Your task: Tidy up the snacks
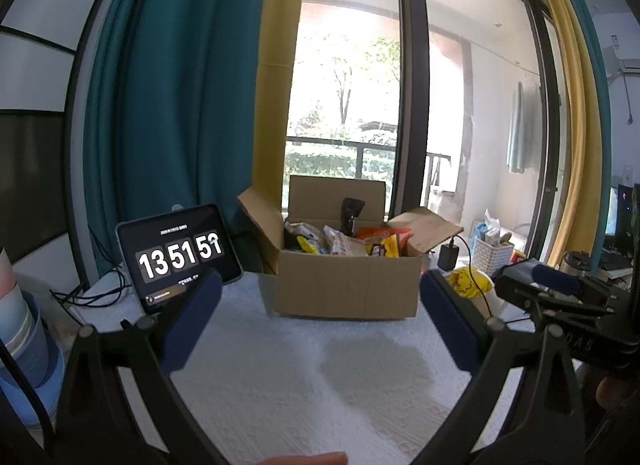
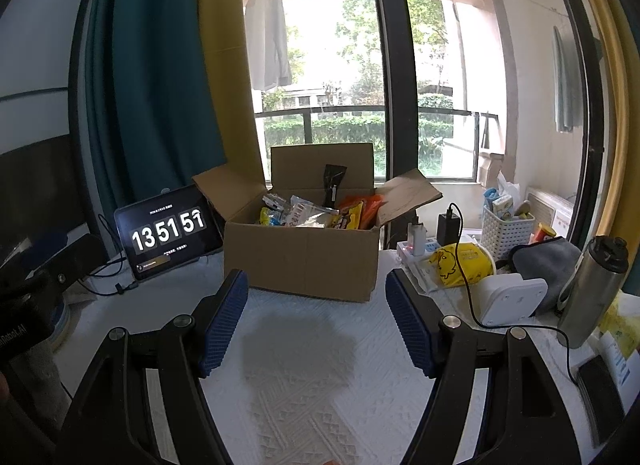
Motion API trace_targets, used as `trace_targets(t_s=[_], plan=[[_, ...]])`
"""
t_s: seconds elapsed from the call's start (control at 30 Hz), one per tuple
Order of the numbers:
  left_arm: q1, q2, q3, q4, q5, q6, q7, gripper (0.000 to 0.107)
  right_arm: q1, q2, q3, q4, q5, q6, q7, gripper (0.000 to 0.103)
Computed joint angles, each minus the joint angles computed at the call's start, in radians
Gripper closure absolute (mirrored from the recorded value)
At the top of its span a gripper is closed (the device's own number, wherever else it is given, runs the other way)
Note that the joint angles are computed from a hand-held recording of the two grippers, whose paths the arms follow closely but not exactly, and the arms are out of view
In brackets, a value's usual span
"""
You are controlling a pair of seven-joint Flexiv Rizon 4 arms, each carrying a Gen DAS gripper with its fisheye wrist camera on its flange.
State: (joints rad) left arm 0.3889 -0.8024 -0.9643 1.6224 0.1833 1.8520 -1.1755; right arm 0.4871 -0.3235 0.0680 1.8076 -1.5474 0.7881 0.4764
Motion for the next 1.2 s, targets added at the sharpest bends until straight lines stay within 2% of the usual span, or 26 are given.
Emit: trace_targets(t_s=[1.07, 1.2], plan=[[-0.005, 0.007, 0.016, 0.001, 0.002, 0.004, -0.013, 0.007, 0.001, -0.006, 0.000, -0.001, 0.005, 0.006, -0.002, 0.029], [0.005, -0.035, -0.025, -0.030, 0.047, -0.007, 0.049, 0.007, -0.007, -0.018, -0.005, -0.007, 0.017, 0.035, -0.014, 0.029]])
